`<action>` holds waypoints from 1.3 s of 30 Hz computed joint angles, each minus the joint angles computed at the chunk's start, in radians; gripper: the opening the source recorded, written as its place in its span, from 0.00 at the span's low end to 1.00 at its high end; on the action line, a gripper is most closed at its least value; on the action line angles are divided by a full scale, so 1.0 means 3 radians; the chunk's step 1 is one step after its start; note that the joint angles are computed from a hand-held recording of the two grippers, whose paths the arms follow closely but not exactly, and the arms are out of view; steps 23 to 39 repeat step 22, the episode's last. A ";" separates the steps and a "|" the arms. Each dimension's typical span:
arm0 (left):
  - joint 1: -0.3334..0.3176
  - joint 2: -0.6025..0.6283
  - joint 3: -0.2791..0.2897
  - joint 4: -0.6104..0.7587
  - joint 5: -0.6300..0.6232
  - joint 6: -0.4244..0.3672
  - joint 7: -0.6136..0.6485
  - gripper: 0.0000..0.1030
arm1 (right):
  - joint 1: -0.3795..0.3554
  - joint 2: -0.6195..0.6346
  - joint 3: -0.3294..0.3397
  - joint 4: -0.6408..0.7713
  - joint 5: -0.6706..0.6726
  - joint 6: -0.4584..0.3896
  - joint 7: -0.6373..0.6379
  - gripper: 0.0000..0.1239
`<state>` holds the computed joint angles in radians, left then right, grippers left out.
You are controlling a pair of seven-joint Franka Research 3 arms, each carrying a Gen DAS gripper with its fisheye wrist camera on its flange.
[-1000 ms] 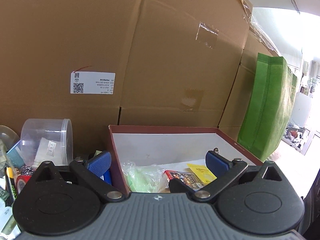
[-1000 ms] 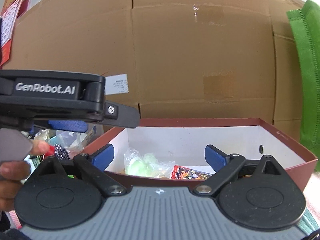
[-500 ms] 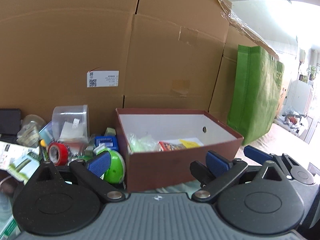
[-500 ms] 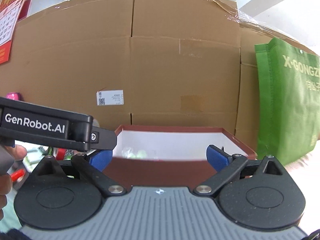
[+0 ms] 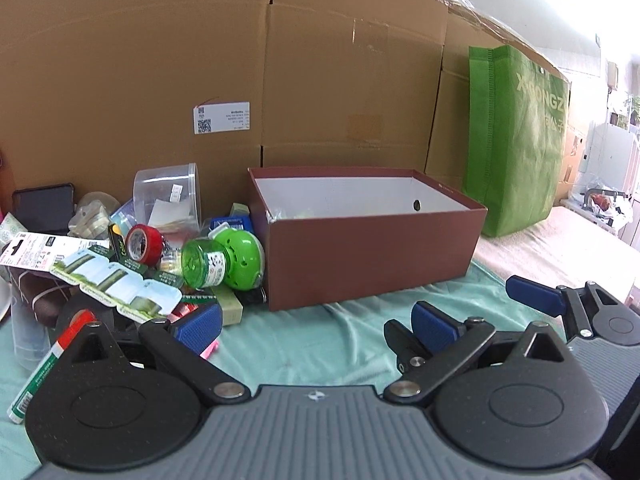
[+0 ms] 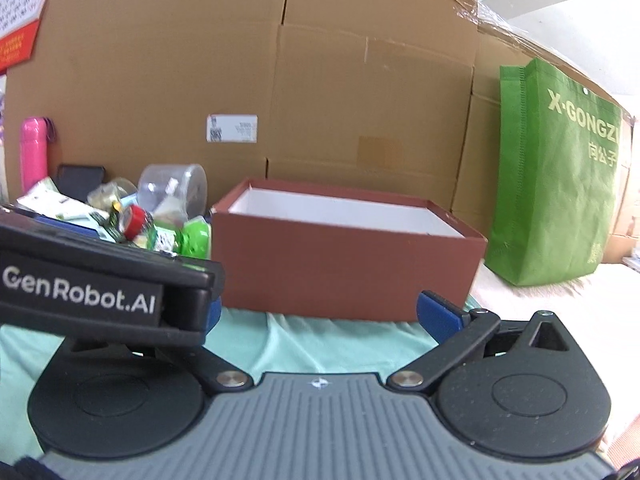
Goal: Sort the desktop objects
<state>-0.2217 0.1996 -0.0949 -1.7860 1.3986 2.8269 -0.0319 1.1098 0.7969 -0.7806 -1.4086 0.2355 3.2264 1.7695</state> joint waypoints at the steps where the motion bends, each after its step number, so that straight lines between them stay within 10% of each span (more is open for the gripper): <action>1: 0.0001 -0.0001 -0.0004 -0.0009 -0.0019 0.0003 0.0018 1.00 | 0.0028 0.0018 -0.0040 0.0000 0.0014 -0.0039 0.0022 0.82; 39: -0.0009 0.0019 0.0031 -0.0076 -0.0257 0.0104 0.0183 1.00 | -0.0014 0.0009 -0.0084 -0.0012 -0.0661 -0.0347 0.0858 0.82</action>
